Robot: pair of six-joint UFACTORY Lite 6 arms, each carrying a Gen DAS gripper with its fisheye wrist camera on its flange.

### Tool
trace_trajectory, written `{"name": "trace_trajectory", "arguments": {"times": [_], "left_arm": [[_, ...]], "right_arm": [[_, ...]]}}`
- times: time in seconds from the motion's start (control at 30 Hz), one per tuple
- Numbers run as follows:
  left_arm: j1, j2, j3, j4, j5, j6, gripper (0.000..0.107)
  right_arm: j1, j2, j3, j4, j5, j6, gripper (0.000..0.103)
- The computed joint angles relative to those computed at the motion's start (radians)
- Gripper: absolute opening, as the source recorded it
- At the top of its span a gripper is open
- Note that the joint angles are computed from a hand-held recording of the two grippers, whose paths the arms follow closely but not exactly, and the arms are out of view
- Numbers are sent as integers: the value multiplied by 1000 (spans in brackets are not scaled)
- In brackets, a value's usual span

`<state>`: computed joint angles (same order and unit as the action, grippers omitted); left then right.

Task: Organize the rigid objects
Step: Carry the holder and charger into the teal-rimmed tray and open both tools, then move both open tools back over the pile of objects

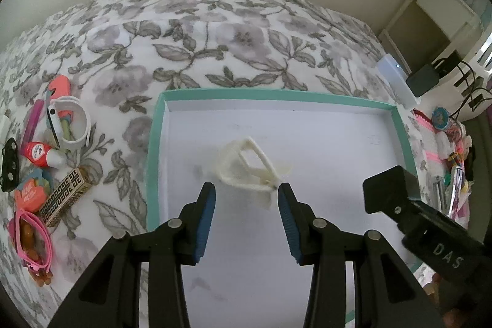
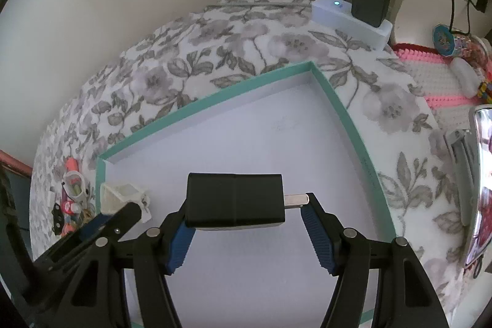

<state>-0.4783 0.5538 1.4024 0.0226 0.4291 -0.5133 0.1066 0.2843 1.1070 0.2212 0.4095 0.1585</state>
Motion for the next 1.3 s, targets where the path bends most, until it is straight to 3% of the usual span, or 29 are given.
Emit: {"name": "trace_trajectory", "arguments": {"times": [0.1, 0.2, 0.53, 0.73, 0.8, 0.87, 1.03, 1.13, 1.3], "left_arm": [[-5, -21, -15, 20, -2, -8, 47], [-9, -50, -35, 54, -7, -32, 56], [7, -143, -114, 135, -8, -104, 57], [12, -207, -186, 274, -9, -220, 58], [14, -229, -213, 312, -13, -253, 64], [16, -254, -243, 356, -21, -302, 83], [34, -337, -329, 497, -36, -453, 85], [55, -386, -382, 540, -50, -506, 98], [68, -451, -443, 642, -41, -593, 99]], "right_arm": [[6, 3, 0, 1, 3, -2, 69], [17, -2, -5, -21, -1, 17, 70], [46, -44, -39, -87, -2, 79, 75], [54, -89, -78, -105, -12, 100, 76], [60, -106, -92, -129, -12, 122, 76], [70, -122, -107, -160, -10, 151, 77], [96, -184, -159, -240, -21, 226, 80], [118, -218, -190, -290, -25, 281, 90], [164, -246, -211, -360, -16, 366, 92]]}}
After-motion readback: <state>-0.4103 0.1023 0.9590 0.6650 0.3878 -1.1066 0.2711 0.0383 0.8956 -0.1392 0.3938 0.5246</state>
